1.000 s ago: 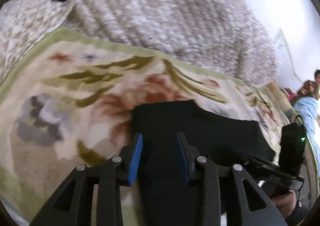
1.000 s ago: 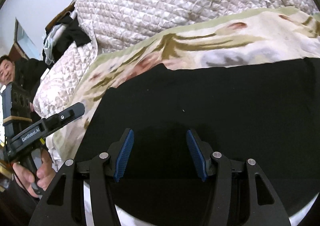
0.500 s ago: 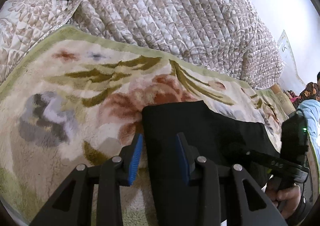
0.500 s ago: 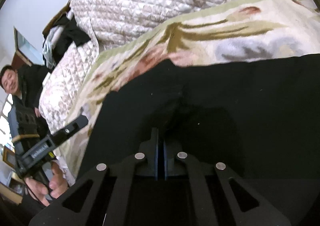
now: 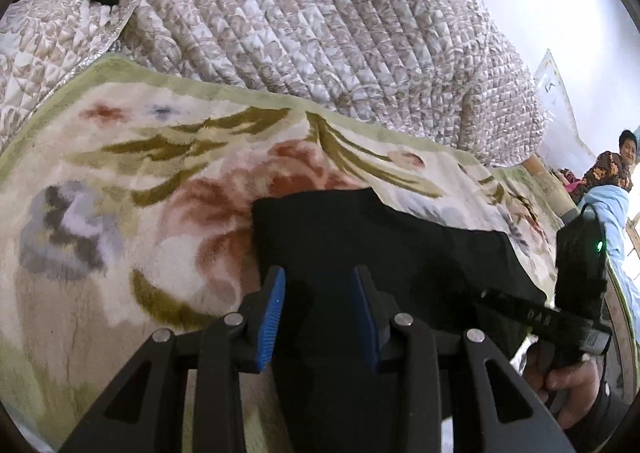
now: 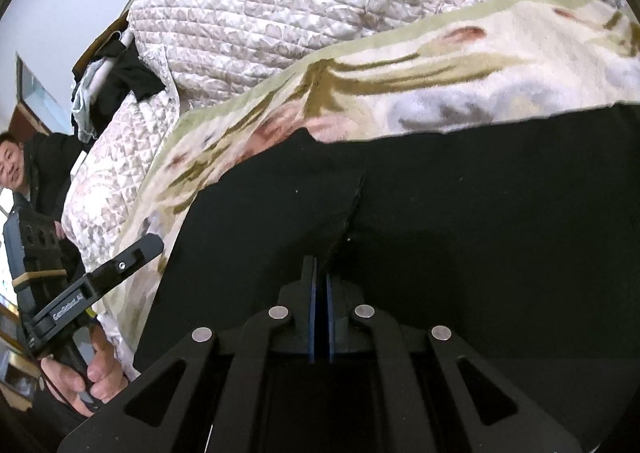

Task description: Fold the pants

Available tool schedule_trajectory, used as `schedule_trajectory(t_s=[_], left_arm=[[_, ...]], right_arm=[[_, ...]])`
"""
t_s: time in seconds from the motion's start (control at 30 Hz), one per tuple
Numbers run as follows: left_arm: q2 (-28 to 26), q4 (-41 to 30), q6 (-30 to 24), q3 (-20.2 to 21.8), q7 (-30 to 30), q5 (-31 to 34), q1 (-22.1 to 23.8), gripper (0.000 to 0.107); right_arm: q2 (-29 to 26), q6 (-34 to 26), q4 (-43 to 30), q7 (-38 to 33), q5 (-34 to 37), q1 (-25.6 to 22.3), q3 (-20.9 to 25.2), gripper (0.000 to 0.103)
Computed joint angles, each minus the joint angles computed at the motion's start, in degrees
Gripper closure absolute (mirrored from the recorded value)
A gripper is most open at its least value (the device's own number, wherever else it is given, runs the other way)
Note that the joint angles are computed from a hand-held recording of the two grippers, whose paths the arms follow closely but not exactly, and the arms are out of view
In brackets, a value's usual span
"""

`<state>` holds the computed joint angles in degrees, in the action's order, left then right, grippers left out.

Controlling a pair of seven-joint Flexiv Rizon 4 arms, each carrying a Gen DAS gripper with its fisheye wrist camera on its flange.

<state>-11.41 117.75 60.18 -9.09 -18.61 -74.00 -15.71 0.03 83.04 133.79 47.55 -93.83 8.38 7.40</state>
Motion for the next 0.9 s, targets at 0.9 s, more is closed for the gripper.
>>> schedule_trajectory(t_s=[0.9], left_arm=[[7.3,9.2,9.65,1.73,-3.96,7.5,-4.91,0.07]], right_arm=[[8.51,-17.21,5.13,-16.04,25.63,9.16,8.89,0.08]])
